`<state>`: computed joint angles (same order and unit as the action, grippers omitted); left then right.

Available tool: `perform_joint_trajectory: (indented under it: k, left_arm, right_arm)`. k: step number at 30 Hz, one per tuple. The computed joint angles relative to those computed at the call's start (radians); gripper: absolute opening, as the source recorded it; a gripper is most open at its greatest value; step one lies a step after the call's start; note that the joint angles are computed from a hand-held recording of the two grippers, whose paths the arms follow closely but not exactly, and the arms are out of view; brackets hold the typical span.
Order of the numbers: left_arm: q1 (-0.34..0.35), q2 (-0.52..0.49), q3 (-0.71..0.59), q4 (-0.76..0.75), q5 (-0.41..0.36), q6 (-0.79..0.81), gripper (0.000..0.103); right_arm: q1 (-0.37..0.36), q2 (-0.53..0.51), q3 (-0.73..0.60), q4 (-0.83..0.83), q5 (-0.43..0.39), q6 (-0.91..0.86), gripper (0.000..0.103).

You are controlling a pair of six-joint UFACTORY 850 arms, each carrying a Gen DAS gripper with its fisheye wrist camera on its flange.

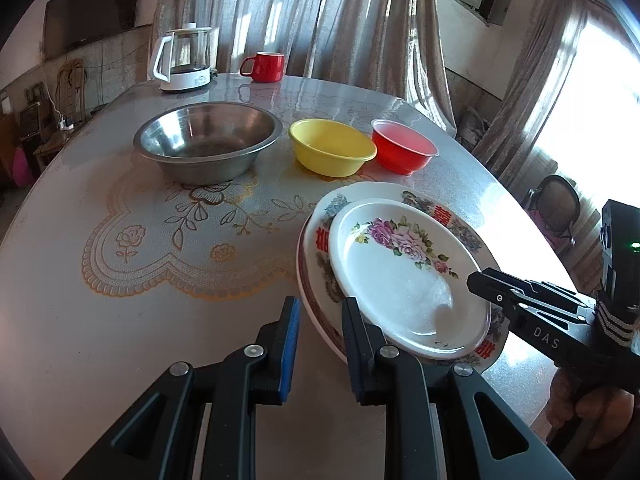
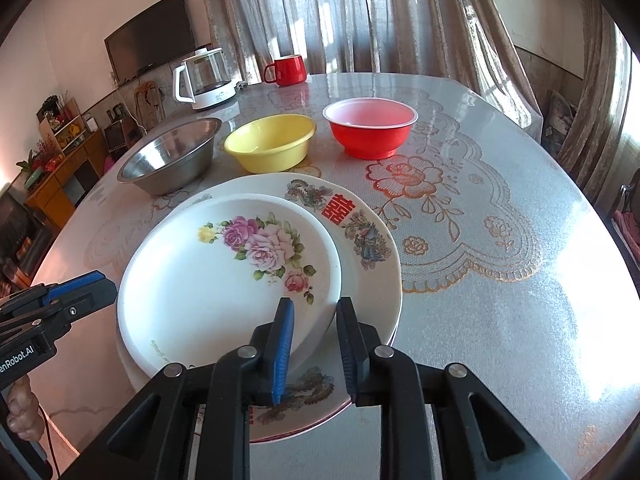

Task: Organize plates and bowls
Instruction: 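Lower the rose plate onto the stack and open the right gripper, then move the right gripper to the steel bowl rim and grasp it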

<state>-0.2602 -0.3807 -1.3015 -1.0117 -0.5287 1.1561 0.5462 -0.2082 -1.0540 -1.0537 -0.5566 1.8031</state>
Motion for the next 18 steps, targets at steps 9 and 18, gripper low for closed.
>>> perform_joint_trajectory:
  k: [9, 18]
  left_arm:
    - [0.030, -0.018, -0.014, 0.020, 0.004, -0.057, 0.023]
    - [0.061, -0.043, -0.044, 0.049, 0.023, -0.119, 0.023]
  right_arm:
    - [-0.008, 0.032, 0.023, -0.042, 0.027, 0.083, 0.031]
    - [-0.012, 0.011, -0.025, -0.109, 0.101, 0.098, 0.031]
